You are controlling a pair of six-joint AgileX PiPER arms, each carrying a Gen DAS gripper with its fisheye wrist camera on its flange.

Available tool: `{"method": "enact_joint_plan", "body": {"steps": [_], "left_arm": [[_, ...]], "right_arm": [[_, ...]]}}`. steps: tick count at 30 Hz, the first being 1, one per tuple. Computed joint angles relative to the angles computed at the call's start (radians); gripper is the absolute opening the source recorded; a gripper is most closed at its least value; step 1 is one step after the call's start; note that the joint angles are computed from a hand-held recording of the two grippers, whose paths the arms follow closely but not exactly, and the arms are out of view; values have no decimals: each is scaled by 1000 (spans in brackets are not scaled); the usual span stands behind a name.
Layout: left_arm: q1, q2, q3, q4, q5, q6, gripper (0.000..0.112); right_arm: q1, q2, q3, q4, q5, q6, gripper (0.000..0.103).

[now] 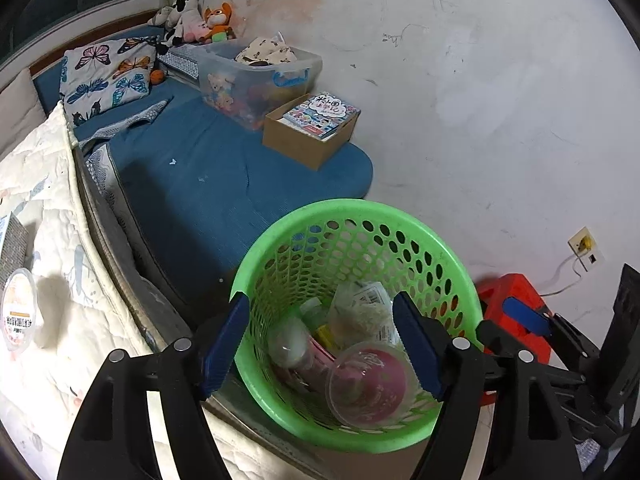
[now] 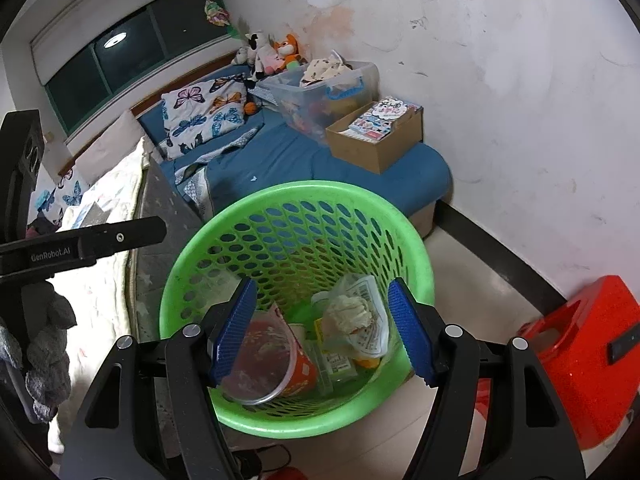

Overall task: Collect trash
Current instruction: 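Open both grippers to drop the paper and tub into the basket, then grasp the blue-white milk carton with the left gripper while the right grasps the second clear tub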

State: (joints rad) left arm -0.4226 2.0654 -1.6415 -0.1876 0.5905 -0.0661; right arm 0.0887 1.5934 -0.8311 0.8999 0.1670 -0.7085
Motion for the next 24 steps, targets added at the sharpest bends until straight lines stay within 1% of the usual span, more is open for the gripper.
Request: {"method": "enact_joint_plan", "body": {"steps": [5,8,11,12,13,15,19,21,22,24], "left_arm": [[15,-75,89,3,-40,-6,71],[31,-145,174,8,-74,-4,71],[73,-219,261,-30,-104,32,71],[88,-241,287,-21,-115,28,71],[106,-262,310,-21,-120,32,71],[139,-294,348,-14,-124,32,71],[217,-353,406,5,-127,36,71],[259,-364,409,2,-122,49,71],[277,-370,413,9,-122,47,71],[319,-380,411,31,-114,36,71]], "right_arm": [[35,-22,-5,-103,0,108,69],[73,-26,-18,-215,-3,226,69],[98,-18,-37,-203,10,225,69],[110,-14,-45,-234,11,259,69],[133,-8,-55,-297,5,325,69],[154,4,-73,-318,10,351,69],[218,35,-120,-422,15,468,69],[246,44,-136,-453,14,501,69],[268,55,-155,-508,19,555,69],[291,68,-177,-526,25,572,69]]}}
